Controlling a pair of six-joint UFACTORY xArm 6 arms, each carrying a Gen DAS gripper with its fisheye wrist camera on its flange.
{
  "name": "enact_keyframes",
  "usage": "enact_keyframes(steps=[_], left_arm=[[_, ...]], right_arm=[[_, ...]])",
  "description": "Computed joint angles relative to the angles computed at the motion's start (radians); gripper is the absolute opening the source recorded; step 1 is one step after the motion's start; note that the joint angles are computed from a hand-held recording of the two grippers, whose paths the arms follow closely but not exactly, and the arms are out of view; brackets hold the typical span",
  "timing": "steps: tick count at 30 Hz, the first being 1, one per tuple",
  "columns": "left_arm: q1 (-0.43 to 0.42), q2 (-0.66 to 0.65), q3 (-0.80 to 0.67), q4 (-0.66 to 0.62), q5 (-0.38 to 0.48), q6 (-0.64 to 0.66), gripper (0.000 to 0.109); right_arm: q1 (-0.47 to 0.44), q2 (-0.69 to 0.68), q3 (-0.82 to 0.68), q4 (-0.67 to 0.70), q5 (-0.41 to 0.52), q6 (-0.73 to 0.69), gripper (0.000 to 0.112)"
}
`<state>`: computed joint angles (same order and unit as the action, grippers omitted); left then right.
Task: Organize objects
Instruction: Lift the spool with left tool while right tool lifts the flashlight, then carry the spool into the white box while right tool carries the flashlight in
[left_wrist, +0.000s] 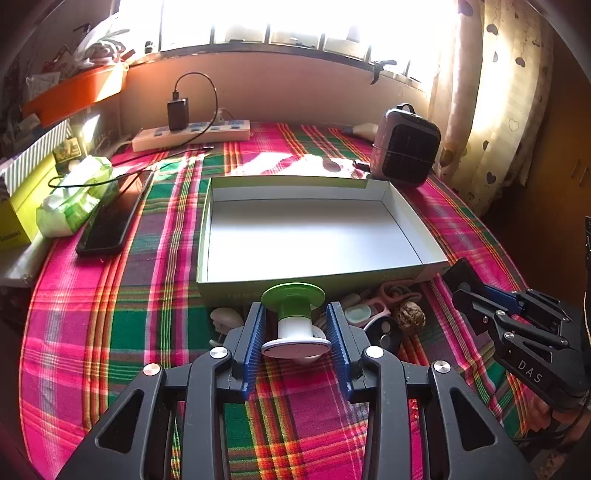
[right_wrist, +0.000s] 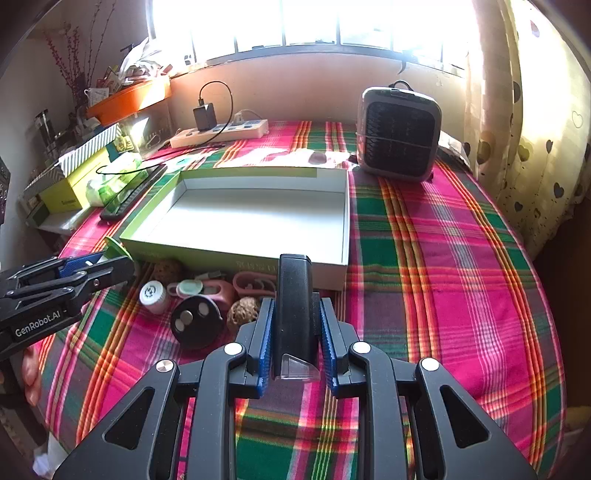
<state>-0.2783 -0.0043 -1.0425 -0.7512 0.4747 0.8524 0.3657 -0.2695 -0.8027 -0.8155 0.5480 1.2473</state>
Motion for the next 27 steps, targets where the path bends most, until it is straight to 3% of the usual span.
enact_keyframes(steps=[12, 27], left_arm=[[-0.029, 0.134, -0.191, 0.026, 0.034, -0.023, 0.032], [-0.059, 0.394, -0.507, 0.185, 0.129, -0.198, 0.032]], right_arm=[[-0.073, 0.121, -0.138, 0.096, -0.044, -0.144, 0.024], [-0.160, 0.317, -0.311, 0.266, -0.048, -0.325, 0.024]])
